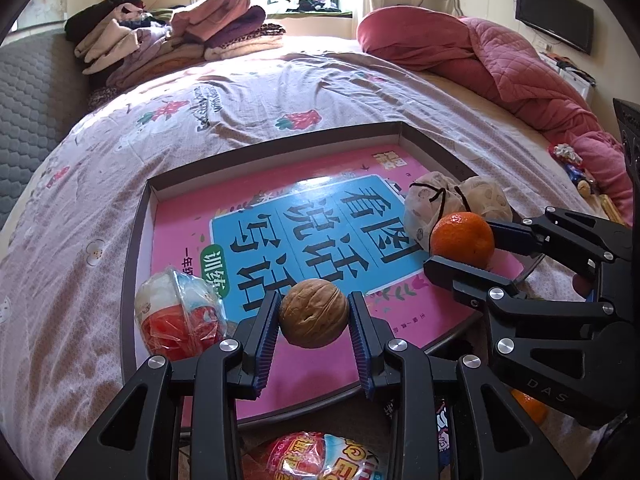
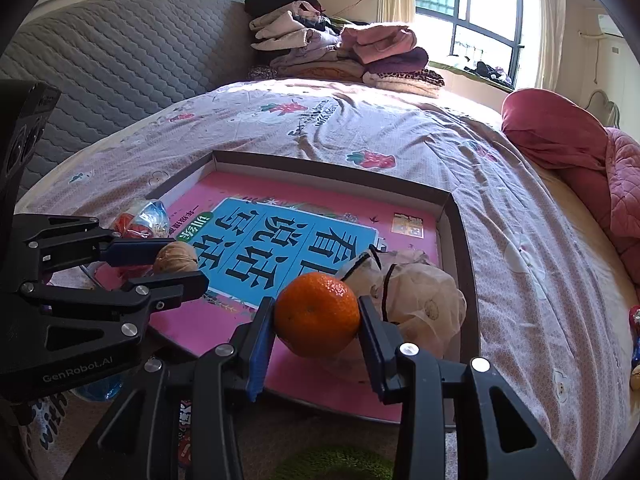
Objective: Organize objects
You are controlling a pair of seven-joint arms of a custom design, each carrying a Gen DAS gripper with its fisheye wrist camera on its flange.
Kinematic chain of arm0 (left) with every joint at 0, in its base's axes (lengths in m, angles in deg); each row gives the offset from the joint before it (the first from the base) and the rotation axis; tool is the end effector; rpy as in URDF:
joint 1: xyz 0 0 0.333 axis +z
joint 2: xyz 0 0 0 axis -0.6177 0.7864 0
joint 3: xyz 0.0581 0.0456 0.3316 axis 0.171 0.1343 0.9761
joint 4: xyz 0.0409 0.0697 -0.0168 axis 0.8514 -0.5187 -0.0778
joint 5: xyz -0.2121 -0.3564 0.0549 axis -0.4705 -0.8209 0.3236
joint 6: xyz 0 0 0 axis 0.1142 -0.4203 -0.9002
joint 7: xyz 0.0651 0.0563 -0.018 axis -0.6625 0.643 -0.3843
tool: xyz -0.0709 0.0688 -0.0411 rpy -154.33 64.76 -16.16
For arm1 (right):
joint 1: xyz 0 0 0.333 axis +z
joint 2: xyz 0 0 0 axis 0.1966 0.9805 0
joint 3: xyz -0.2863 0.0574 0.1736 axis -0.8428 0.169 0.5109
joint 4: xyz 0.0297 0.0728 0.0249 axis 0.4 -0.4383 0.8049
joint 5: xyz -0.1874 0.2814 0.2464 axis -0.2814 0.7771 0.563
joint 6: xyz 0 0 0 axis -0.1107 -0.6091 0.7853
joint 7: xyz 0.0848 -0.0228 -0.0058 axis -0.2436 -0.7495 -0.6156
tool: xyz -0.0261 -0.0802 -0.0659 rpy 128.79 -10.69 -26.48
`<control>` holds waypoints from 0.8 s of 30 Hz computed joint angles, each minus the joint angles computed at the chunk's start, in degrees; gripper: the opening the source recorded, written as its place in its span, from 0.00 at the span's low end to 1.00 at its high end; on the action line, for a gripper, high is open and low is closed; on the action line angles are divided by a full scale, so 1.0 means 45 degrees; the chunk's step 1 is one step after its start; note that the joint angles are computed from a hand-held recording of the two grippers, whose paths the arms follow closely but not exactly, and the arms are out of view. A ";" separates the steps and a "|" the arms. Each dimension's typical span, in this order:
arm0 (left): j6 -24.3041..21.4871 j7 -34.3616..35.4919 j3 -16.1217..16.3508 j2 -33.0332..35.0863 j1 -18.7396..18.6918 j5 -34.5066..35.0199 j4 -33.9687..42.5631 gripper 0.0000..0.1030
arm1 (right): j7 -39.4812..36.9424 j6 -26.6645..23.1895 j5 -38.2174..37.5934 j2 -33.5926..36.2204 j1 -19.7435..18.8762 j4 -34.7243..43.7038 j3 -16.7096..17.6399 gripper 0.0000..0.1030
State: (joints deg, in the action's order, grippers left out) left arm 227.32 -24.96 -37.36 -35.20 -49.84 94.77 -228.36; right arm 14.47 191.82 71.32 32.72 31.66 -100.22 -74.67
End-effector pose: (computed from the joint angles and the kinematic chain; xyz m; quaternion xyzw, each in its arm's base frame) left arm 0.4015 -0.2413 0.4726 -0.6553 0.6764 -0.2434 0.2321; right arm 0.4351 0.0830 0.4813 -0.8315 0.4049 -0.1829 0.3335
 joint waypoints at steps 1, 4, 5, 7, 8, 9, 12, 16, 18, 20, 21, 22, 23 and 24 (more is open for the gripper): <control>0.0014 0.0060 0.0027 0.0052 -0.0053 -0.0047 0.0001 0.34 | 0.0049 -0.0028 -0.0039 0.0040 -0.0036 0.0013 0.0034 0.39; 0.0087 0.0347 0.0219 0.0197 -0.0287 -0.0416 -0.0018 0.34 | 0.0270 -0.0064 -0.0258 0.0114 -0.0193 0.0004 0.0195 0.39; 0.0061 0.0363 0.0209 0.0231 -0.0277 -0.0450 -0.0008 0.34 | 0.0359 -0.0100 -0.0355 0.0141 -0.0247 0.0022 0.0244 0.39; 0.0084 0.0386 0.0232 0.0243 -0.0283 -0.0543 -0.0036 0.34 | 0.0430 -0.0137 -0.0445 0.0165 -0.0272 0.0033 0.0254 0.39; 0.0048 0.0429 0.0255 0.0253 -0.0292 -0.0603 -0.0021 0.34 | 0.0519 -0.0194 -0.0557 0.0176 -0.0335 0.0043 0.0300 0.39; -0.0011 0.0498 0.0289 0.0250 -0.0323 -0.0688 -0.0013 0.34 | 0.0588 -0.0203 -0.0636 0.0197 -0.0373 0.0044 0.0334 0.39; 0.0050 0.0678 0.0458 0.0266 -0.0456 -0.1097 -0.0051 0.34 | 0.0638 -0.0244 -0.0723 0.0212 -0.0351 0.0041 0.0314 0.39; -0.0124 0.0651 0.0324 0.0250 -0.0333 -0.1088 0.0008 0.34 | 0.0685 -0.0371 -0.0776 0.0216 -0.0353 0.0078 0.0283 0.39; -0.0165 0.0613 0.0300 0.0229 -0.0315 -0.1080 0.0013 0.34 | 0.0734 -0.0460 -0.0755 0.0244 -0.0366 0.0130 0.0262 0.39; -0.0172 0.0614 0.0299 0.0198 -0.0309 -0.1073 -0.0001 0.34 | 0.0739 -0.0456 -0.0723 0.0250 -0.0370 0.0127 0.0260 0.39; -0.0178 0.0635 0.0317 0.0191 -0.0328 -0.1106 -0.0005 0.34 | 0.0747 -0.0480 -0.0720 0.0253 -0.0378 0.0132 0.0261 0.40; -0.0185 0.0642 0.0317 0.0179 -0.0330 -0.1110 -0.0008 0.34 | 0.0766 -0.0492 -0.0714 0.0252 -0.0391 0.0131 0.0266 0.39; -0.0181 0.0627 0.0305 0.0182 -0.0318 -0.1100 -0.0008 0.34 | 0.0779 -0.0501 -0.0707 0.0255 -0.0398 0.0132 0.0270 0.39; -0.0179 0.0635 0.0316 0.0180 -0.0329 -0.1125 -0.0012 0.34 | 0.0791 -0.0519 -0.0698 0.0253 -0.0401 0.0132 0.0272 0.39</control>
